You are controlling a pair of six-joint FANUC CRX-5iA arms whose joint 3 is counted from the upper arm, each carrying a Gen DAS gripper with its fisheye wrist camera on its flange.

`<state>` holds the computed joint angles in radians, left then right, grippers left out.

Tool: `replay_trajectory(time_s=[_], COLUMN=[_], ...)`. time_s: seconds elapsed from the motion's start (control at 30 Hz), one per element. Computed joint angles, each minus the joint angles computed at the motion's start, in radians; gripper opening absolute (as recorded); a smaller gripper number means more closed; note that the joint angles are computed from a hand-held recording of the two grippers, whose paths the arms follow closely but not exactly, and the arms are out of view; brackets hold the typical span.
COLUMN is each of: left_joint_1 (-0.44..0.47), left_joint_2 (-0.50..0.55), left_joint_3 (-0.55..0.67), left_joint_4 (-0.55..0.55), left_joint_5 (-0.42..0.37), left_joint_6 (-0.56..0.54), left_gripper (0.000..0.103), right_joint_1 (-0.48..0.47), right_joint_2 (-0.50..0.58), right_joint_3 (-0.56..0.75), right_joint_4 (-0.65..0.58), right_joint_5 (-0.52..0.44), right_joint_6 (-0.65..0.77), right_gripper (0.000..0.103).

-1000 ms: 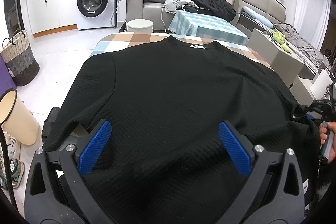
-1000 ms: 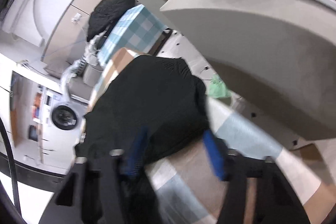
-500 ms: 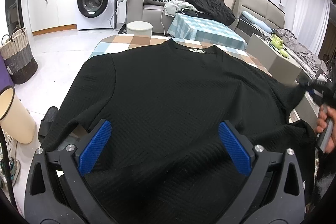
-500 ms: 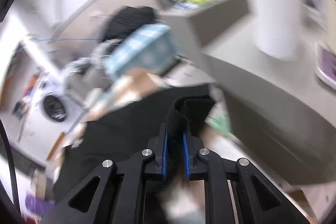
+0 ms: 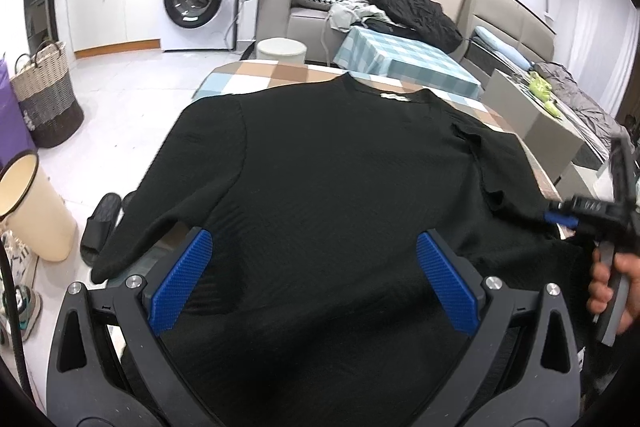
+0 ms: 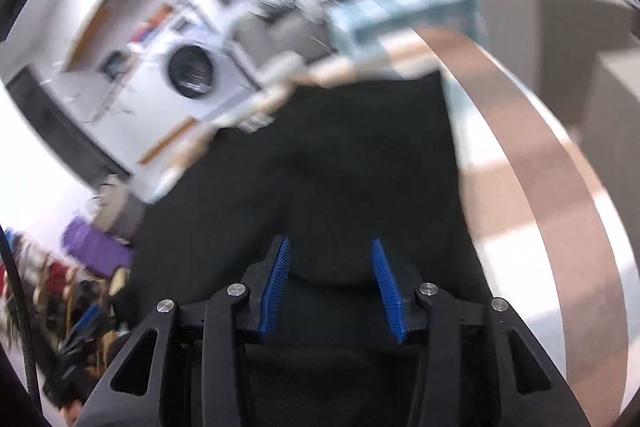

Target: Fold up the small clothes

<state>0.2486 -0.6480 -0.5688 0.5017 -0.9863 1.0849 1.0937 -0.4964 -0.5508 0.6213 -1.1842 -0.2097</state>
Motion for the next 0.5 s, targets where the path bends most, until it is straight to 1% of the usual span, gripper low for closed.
replay_trajectory(time_s=[0.03,0.07,0.1,0.17,0.23,0.3,0.33,0.37,0.43,0.47,0.5], left_joint_1=[0.012,0.024,0.044,0.101,0.184,0.288,0.336,0.383,0.455,0.495,0.540], left_joint_2=[-0.004,-0.008,-0.013,-0.030,-0.050,-0.068,-0.066,-0.062,-0.038,-0.026,-0.008], left_joint_3=[-0.001,0.001,0.000,-0.005,-0.016,-0.041,-0.047,-0.053,-0.049,-0.051,-0.063], left_joint_4=[-0.010,-0.021,-0.028,-0.036,-0.032,0.014,0.029,0.043,0.050,0.066,0.109], left_joint_5=[-0.004,-0.010,-0.020,-0.046,-0.081,-0.126,-0.149,-0.176,-0.230,-0.262,-0.302], left_joint_6=[0.005,0.013,0.015,0.016,0.018,-0.015,-0.016,-0.024,-0.017,-0.023,-0.037], left_gripper=[0.102,0.102,0.102,0.102,0.102,0.102,0.100,0.097,0.074,0.070,0.065], right_joint_1=[-0.001,0.018,0.014,0.028,0.044,0.042,0.056,0.071,0.108,0.124,0.138], right_joint_2=[0.008,-0.008,-0.005,-0.002,-0.019,-0.025,-0.028,-0.023,-0.025,-0.028,-0.034], right_joint_3=[0.002,-0.012,-0.021,-0.019,-0.027,-0.029,-0.030,-0.025,-0.027,-0.029,-0.034], right_joint_4=[-0.019,-0.014,-0.004,0.012,0.022,0.032,0.043,0.060,0.084,0.093,0.098], right_joint_5=[-0.015,-0.029,-0.018,-0.024,-0.010,0.021,0.021,0.017,0.000,-0.003,0.000], right_joint_6=[-0.020,-0.052,-0.071,-0.073,-0.087,-0.093,-0.098,-0.099,-0.116,-0.124,-0.129], right_gripper=[0.044,0.044,0.044,0.044,0.044,0.046,0.047,0.049,0.050,0.051,0.051])
